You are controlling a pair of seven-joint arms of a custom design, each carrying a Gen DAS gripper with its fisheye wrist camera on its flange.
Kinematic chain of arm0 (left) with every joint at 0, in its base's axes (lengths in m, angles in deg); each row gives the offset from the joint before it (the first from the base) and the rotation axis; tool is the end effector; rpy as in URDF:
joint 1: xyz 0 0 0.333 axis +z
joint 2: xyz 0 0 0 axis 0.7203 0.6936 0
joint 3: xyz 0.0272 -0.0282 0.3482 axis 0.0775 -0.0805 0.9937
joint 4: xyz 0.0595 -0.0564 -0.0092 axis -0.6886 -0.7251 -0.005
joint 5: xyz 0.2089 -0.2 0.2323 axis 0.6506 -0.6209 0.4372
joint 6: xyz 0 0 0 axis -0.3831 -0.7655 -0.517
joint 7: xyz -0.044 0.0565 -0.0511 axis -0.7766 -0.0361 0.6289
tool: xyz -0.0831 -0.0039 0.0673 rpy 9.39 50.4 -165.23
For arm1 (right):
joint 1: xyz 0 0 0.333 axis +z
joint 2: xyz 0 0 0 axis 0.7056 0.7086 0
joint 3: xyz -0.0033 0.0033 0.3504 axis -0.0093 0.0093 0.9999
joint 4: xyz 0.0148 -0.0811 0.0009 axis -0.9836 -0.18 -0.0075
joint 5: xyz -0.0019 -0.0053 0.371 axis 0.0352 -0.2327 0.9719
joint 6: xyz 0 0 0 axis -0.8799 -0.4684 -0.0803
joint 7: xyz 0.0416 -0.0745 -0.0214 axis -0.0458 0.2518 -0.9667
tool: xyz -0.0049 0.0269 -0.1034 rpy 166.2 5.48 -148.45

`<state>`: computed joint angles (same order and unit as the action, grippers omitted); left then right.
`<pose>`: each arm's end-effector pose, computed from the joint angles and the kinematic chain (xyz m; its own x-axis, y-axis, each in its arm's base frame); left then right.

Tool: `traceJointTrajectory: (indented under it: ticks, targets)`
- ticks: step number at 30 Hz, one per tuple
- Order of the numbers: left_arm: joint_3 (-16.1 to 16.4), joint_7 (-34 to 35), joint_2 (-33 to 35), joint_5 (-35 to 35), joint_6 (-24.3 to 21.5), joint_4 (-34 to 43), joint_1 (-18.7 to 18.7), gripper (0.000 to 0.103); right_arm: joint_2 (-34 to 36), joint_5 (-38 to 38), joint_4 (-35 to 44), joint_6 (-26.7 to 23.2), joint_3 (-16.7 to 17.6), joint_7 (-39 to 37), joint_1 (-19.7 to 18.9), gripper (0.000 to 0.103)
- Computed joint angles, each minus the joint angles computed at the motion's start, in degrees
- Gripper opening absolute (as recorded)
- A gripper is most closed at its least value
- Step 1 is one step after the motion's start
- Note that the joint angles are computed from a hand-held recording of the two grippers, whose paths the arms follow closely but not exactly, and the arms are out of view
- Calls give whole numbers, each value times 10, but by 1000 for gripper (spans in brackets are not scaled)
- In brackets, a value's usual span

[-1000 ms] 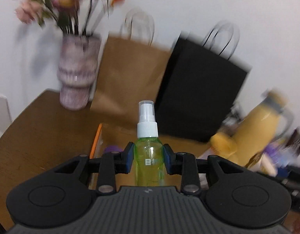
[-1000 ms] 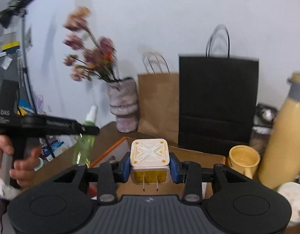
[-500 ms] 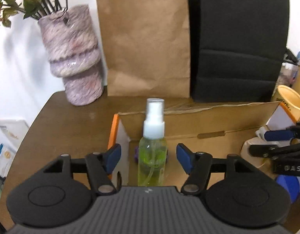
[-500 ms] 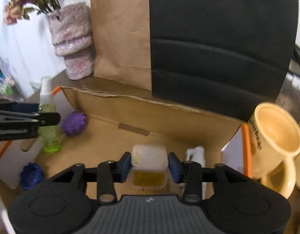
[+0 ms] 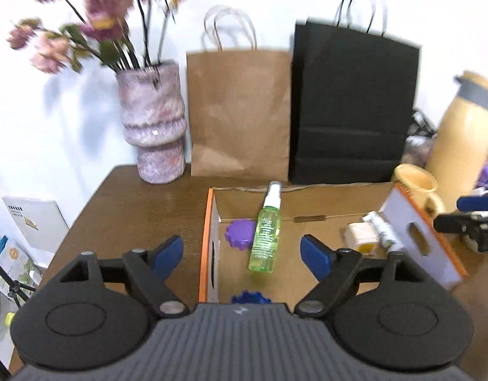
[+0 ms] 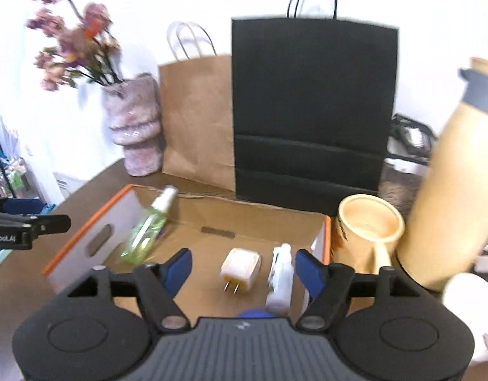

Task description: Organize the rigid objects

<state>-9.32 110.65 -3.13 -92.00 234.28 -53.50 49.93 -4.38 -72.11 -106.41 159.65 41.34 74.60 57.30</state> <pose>0.5964 0.0031 0.5668 -0.4632 -0.8863 0.0002 -0.5092 0.2660 -0.8185 0.5012 0.2111 0.5732 -0.1068 -0.9919 -0.0689 -0.5853 0.1188 -0.8021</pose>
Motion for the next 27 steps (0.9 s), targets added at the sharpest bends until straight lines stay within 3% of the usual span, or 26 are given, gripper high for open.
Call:
traceJointTrajectory:
  ticks: [2, 7, 13, 15, 18, 20, 24, 27]
  targets:
    - [4, 54, -50, -76, 7, -51, 2, 84, -43, -25, -36, -12, 16, 29, 5, 73]
    - [70, 247, -175, -262, -67, -165, -18, 90, -142, -70, -114, -68, 89, 99, 12, 83]
    - [141, 333, -312, -324, -149, -292, 8, 93, -216, -79, -163, -176, 192, 169, 38, 85]
    - [160, 342, -353, -325, -171, -329, 27, 95, -225, -87, -172, -214, 223, 208, 51, 86]
    - [200, 337, -405, -287, -218, -378, 60, 98, -215, -87, -163, -326, 294, 252, 74, 87]
    - [222, 337, -433, -252, -237, -406, 84, 99, -203, -82, -155, -374, 324, 276, 92, 87]
    - [256, 342, -492, -217, -249, -451, 124, 99, -189, -79, -138, -430, 356, 307, 134, 87]
    - [318, 327, -536, -160, -301, -465, 148, 101, -173, -77, -112, -505, 392, 323, 156, 94]
